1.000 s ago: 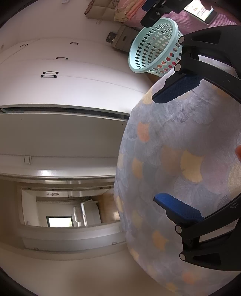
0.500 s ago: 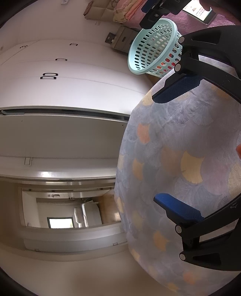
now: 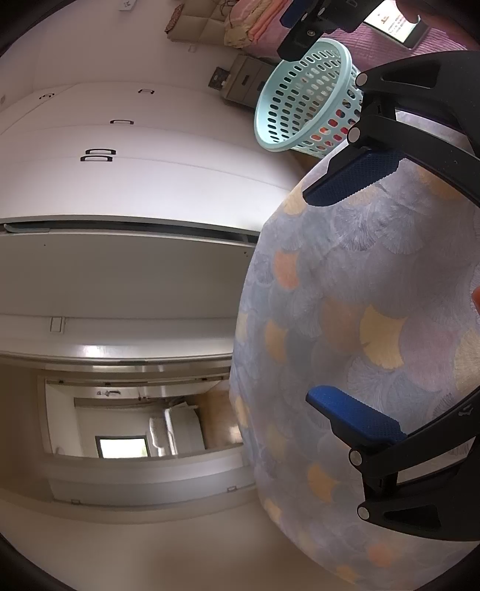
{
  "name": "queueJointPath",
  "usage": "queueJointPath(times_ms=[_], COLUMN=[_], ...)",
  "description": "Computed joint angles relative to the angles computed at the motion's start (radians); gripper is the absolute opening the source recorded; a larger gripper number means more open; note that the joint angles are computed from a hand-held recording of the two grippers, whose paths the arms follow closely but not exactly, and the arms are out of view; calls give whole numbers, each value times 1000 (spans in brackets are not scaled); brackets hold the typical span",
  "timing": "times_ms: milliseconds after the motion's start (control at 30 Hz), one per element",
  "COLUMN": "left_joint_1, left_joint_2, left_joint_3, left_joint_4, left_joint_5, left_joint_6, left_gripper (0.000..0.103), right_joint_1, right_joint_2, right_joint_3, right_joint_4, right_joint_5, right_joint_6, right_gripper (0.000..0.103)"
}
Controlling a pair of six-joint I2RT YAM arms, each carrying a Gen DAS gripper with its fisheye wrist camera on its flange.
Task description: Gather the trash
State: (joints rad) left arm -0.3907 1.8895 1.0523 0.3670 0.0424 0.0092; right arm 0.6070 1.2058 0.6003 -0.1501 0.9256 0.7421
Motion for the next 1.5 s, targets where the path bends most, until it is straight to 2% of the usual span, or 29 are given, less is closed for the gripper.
queueJointPath(times_ms=[500,833,1067,1233,1500], left_joint_1=[0,-30,-30,-63,-33], left_joint_2=[-3,-25,-106,-177,-253], left_joint_3=[-2,-12,-26,-38,-54], left_joint_4=[0,12,-44,-116,-192], left_joint_5=[0,-58,-39,-141,-99], left_joint_6=[-1,-8,-17,21,23], left_gripper=[95,95,95,95,95], right_joint_1=[-6,-18,-21,-9,30], right_joint_2=[-14,-75,-76,-86,-90], right_joint_3=[-4,34,49,49,74], right_joint_4=[-6,-62,-78,-83,-114], right_joint_5=[-6,32,24,27,34], right_joint_6=[-3,-41,-43,-36,-25], right_gripper=[75,75,75,75,75])
